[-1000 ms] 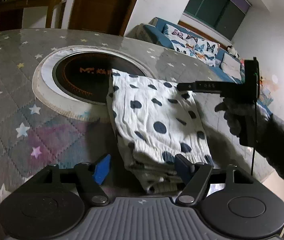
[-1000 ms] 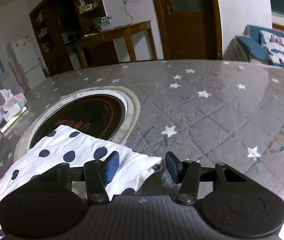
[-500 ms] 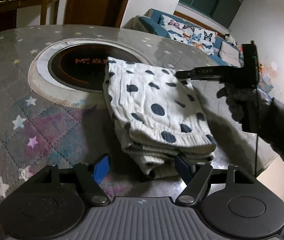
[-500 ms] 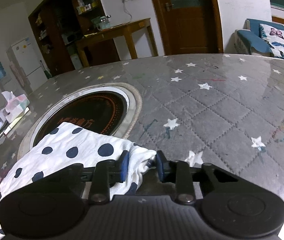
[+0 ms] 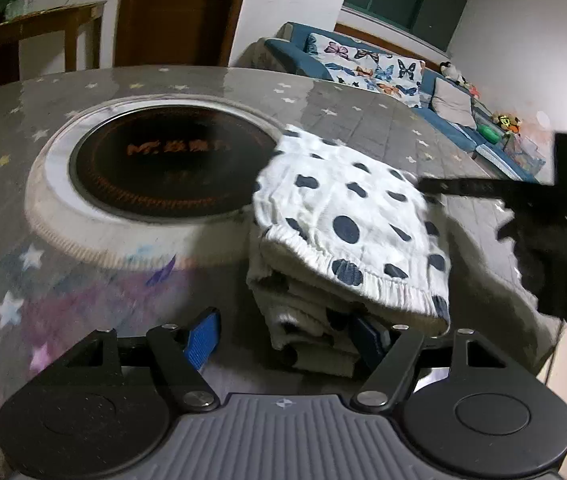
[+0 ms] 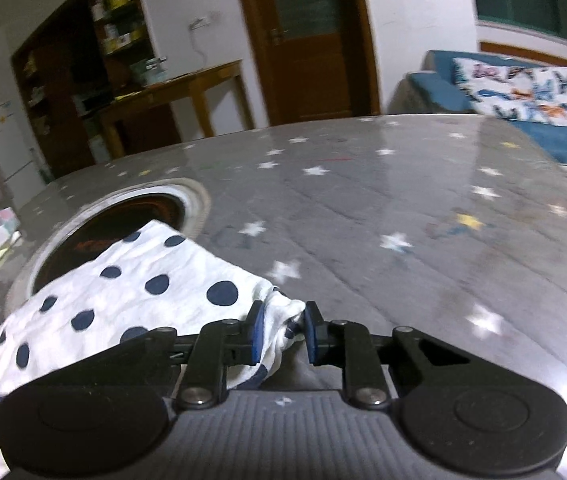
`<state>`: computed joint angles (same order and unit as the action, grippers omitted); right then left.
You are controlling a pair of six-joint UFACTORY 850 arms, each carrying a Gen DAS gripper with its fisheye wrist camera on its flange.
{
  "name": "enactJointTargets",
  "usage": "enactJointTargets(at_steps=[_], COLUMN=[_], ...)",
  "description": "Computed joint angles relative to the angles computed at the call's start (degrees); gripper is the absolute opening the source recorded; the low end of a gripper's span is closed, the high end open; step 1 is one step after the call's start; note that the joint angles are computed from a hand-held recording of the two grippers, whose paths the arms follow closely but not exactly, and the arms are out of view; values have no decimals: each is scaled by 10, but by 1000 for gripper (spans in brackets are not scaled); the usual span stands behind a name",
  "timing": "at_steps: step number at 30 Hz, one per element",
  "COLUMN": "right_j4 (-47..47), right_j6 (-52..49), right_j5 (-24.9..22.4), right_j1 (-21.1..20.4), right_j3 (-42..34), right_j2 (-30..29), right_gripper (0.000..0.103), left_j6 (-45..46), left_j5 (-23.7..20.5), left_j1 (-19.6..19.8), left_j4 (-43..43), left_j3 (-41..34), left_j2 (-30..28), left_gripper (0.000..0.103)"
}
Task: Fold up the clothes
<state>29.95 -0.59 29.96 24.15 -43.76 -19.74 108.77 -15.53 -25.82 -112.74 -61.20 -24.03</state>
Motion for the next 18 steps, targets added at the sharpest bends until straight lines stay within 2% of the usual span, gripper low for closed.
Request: enactJointTargets(at_steps=[8, 18], right_j4=[169, 347], right_j6=[-65, -87], right_j5=[59, 135], right_j1=[34, 116], right_j3=[65, 113], right_j2=[41, 62], right_gripper=[19, 21], left_j6=[-17, -89], left_j5=[-4, -2], left_j1=[-8, -11], left_j4=[39, 117], left_j3=[-64, -145], left_j2=[-46, -102], left_gripper=[70, 69])
